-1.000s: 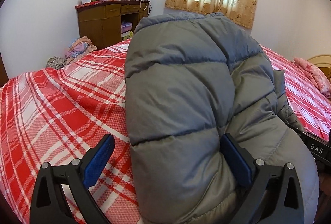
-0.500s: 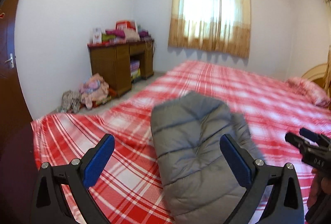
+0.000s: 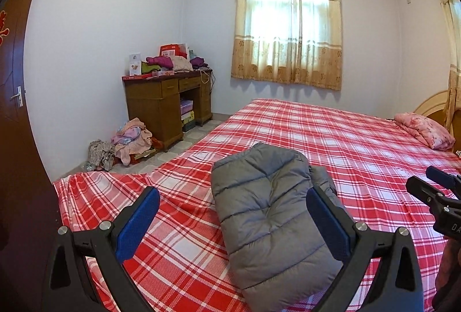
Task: Fold large clothes
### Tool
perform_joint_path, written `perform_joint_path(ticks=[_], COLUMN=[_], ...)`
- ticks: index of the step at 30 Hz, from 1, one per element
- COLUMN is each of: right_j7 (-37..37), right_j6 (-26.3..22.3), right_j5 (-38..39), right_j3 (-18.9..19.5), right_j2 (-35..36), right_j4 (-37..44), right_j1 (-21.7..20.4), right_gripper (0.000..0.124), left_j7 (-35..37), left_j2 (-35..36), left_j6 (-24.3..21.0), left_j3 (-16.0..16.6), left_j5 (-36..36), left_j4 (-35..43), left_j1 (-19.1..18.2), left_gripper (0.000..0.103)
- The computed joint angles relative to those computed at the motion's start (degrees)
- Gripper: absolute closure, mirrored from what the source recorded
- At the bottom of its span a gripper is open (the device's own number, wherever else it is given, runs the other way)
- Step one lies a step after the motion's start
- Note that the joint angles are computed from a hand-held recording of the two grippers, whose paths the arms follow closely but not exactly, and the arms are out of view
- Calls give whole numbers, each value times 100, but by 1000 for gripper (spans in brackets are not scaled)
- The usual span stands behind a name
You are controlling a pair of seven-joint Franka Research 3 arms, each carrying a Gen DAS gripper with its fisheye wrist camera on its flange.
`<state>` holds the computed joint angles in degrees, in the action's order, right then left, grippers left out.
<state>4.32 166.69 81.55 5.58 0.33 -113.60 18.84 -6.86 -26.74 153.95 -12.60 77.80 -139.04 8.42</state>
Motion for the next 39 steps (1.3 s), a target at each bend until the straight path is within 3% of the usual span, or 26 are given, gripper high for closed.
perform_joint_path(ticks=[39], right_j7=[-21], right_j6=[-164], right_j5=[89], right_j3=[-48], right_j2=[-82], right_j4=[-149], right_j1=[-28], right_gripper=[33], left_j7=[30], left_j2=[80], left_j6=[20], left_j3=[44], left_j5=[-5], left_j4=[-12], left_j1=[-42], left_gripper=[1])
